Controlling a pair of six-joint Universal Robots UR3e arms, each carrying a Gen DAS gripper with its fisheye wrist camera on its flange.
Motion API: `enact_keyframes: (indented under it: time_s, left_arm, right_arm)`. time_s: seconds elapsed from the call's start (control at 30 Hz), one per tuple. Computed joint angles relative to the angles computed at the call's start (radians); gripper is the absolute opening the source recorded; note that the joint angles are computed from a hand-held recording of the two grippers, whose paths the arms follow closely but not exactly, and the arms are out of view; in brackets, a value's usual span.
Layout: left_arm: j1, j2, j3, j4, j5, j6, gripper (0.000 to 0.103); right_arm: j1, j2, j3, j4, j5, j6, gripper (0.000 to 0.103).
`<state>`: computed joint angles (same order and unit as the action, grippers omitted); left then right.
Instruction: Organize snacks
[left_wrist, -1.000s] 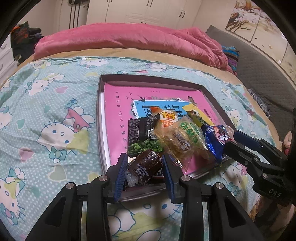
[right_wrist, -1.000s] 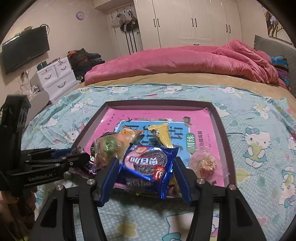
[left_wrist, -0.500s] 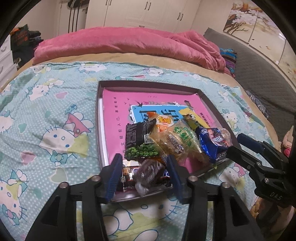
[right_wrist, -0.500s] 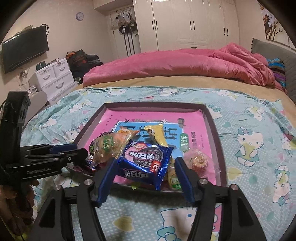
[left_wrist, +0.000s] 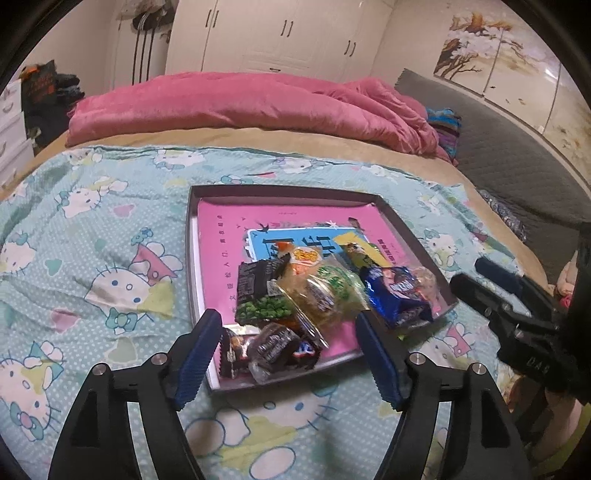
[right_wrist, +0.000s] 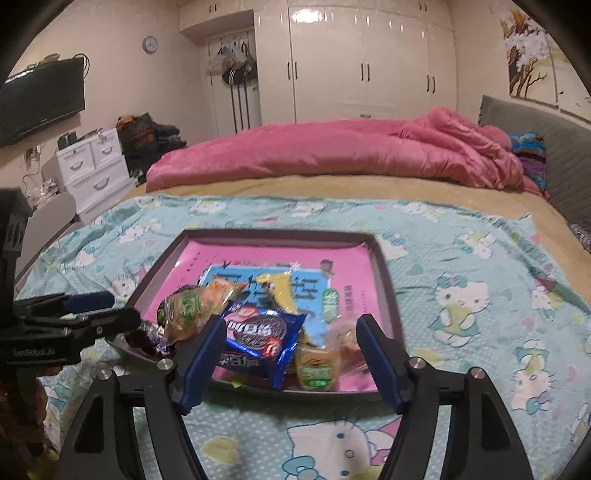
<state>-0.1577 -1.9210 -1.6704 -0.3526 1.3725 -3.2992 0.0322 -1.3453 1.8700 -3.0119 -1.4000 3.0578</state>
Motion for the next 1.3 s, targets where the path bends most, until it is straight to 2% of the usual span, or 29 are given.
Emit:
enact_keyframes:
  time_s: [0.17, 0.3, 0.43, 0.6, 0.77, 1.3]
  left_arm:
    - [-0.031, 0.058, -0.046, -0.024, 0.024, -0.060, 0.080]
    - [-0.078, 0.102, -0.070, -0.054, 0.070, -0.136, 0.080]
    - [-0.131, 0.150, -0.109, -0.065, 0.125, -0.167, 0.080]
    - [-0.172, 0.198, -0.164, -0.099, 0.144, -0.202, 0.080]
    - [-0.223, 0.206, -0.183, -0.112, 0.209, -0.226, 0.080]
    - [-0.252, 0.201, -0.179, -0.124, 0.259, -0.230, 0.080]
  right_arm:
    - [-0.026, -0.083, 0.072, -0.042, 0.031, -0.014, 0.086]
    - [-0.055, -0.177, 0.139, -0.014, 0.077, -0.042, 0.090]
    - [-0.089, -0.281, 0.213, 0.042, 0.128, -0.074, 0.099]
    - [-0.147, -0.422, 0.325, 0.138, 0.190, -0.113, 0.101]
    - [-0.183, -0.518, 0.418, 0.188, 0.218, -0.124, 0.101]
    - [-0.204, -0.519, 0.488, 0.111, 0.202, -0.134, 0.101]
